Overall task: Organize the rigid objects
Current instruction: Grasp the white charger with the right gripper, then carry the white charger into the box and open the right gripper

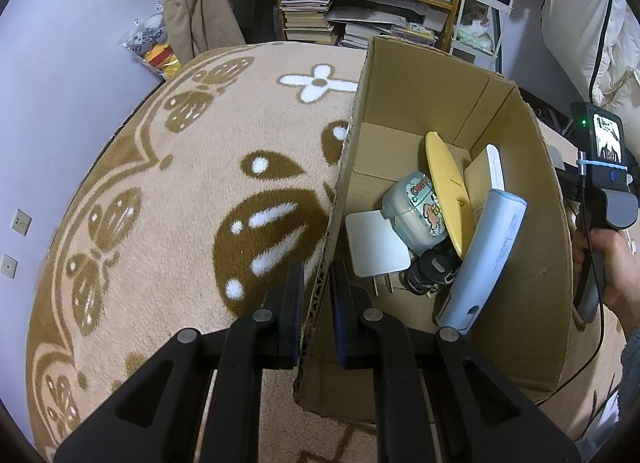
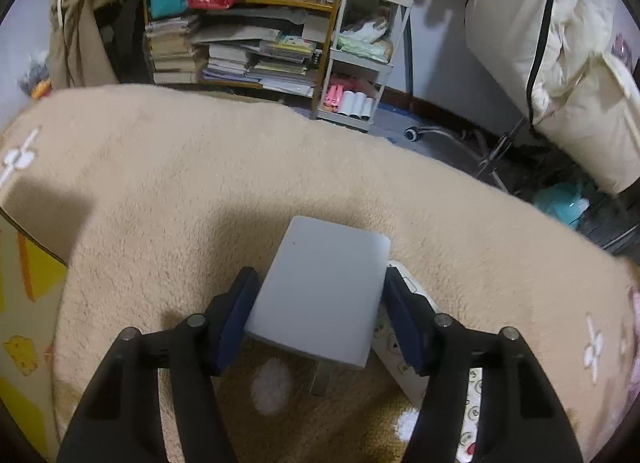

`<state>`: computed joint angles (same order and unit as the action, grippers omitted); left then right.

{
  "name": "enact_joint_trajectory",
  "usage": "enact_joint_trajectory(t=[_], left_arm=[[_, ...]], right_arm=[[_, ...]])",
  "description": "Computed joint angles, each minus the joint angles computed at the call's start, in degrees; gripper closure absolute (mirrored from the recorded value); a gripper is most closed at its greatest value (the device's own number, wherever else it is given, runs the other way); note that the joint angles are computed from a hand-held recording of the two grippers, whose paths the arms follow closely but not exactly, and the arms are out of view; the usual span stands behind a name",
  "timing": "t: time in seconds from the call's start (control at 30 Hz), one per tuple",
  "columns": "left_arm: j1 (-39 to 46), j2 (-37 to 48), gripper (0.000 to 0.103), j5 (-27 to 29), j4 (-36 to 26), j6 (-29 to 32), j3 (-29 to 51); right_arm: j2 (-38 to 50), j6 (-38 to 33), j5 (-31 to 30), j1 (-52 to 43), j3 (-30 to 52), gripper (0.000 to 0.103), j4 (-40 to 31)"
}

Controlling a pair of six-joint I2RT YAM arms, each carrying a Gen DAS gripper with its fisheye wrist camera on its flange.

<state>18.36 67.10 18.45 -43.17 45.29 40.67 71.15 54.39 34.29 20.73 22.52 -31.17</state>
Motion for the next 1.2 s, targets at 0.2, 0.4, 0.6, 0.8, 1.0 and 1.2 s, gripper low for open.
enact_joint_trajectory(t=[0.2,0.4,0.6,0.8,1.0,1.2], left_arm=[[-0.03,0.07,0.091,0.09,-0.01,-0.06,-0.06],[0.11,0.14,0.091,0.16,-0.20,-0.08,0.03],[-0.04,-0.16,0.091,0.11,-0.17,-0.18,-0.19],[0.01,-0.06,0.091,0.16,-0.30,-0.20,-0.09],[-0.34,-0.78,0.091,0.06,-0.27,-0.55,-0.66],[-0.28,-0.76,0.091,0.23,-0.28,-0.61,-0.75]], right_arm=[[-3.31,3.28,0.08,3.33,0.04,0.047,-3.86],[-7.57,7.10,1.39,9.38,0.78,0.047,-9.04],[-14.28,11.84,3.27,14.96,2.55,0.047,-15.35],[-17.22,18.45,7.21,23.17,7.75,0.047,-23.17],[-18.48,24.77,11.73,32.70,14.25,0.047,-26.93],[-15.07,21.42,11.69,36.86,17.07,0.047,-17.95]])
